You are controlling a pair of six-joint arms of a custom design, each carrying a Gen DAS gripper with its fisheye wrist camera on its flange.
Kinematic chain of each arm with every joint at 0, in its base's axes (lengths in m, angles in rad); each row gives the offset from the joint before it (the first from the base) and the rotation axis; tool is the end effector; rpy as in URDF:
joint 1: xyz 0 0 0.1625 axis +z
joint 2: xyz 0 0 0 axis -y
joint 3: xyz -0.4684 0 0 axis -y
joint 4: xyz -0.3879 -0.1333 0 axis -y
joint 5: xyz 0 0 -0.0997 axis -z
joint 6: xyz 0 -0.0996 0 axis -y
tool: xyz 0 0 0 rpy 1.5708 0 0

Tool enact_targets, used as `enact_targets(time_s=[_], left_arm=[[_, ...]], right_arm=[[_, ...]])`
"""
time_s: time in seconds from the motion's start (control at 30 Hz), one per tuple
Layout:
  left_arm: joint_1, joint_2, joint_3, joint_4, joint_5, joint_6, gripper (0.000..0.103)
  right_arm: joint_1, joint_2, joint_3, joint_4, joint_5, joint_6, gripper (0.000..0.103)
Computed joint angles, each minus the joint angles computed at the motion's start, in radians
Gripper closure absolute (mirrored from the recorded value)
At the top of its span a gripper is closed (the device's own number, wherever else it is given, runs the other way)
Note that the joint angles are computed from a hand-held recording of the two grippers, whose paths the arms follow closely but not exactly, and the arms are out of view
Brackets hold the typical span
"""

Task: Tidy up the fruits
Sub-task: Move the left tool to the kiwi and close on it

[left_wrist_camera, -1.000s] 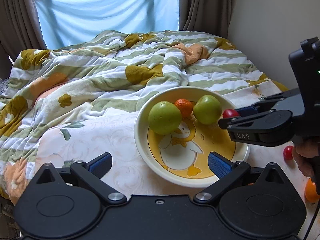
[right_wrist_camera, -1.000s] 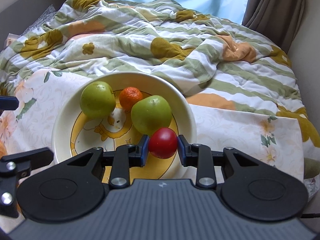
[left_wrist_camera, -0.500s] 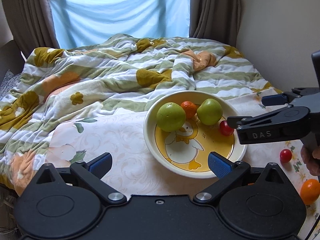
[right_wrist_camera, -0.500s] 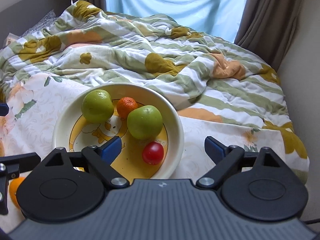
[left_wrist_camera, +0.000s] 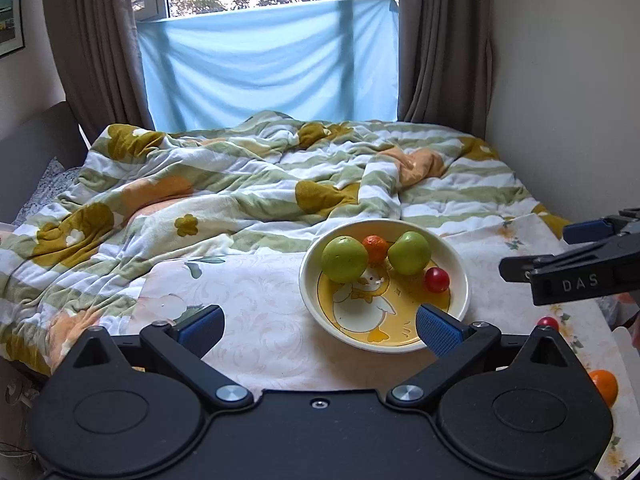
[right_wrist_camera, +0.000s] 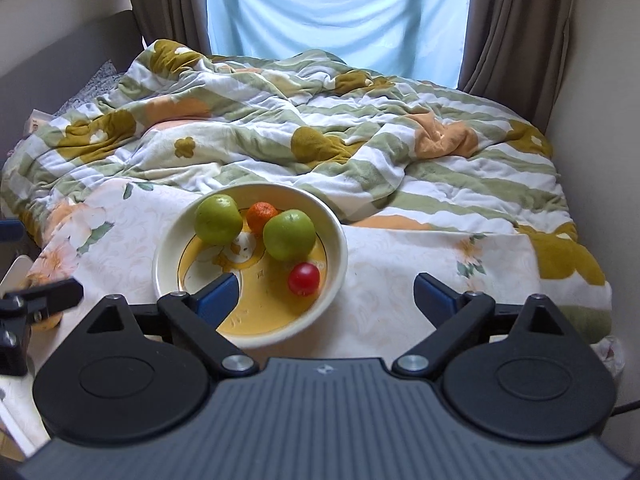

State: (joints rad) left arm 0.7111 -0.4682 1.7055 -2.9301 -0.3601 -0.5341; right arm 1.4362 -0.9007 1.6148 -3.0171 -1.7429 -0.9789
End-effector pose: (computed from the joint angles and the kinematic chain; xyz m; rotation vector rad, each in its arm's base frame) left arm -0.3433 -0.5947 -0.0153 0.2495 2.0599 -1.0179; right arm 0.0181 -0.7328 0.2692 0.9581 -2.3368 0.7065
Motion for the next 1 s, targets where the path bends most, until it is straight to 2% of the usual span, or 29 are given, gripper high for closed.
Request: enact_targets(time_s=[0.13,0.33,0.6,0.8,1.0], left_arm=[[-0.031,-0.014,0.025,0.052,0.015,-0.082,0.0],[-0.081,-0.025,0.058,0.155,0.055,-0.244,0.0],[-0.133,-0.007,0.084,0.219,0.045,-0.387,0.0],[-0.147,0.039,0.066,0.202,0.005,-0.378,0.0],[-0.128,0.112,0.03,0.077,-0.076,-0.209,0.0]], right_arm=[[0.0,-0.053,0.057,-0.029,-0.021,-0.021,0.0],[-0.034,-0.161,0.146,-0.038,0.056,0.002,0.0],[-0.1,-0.29,0.262,-0.049,0.127,-0.008,0.0],[-0.166,-0.344,0.315,-0.059,0.15,-0.061,0.0],[-0.231,-0.361,0.347,-0.071,0.156,-0.138,0.0]])
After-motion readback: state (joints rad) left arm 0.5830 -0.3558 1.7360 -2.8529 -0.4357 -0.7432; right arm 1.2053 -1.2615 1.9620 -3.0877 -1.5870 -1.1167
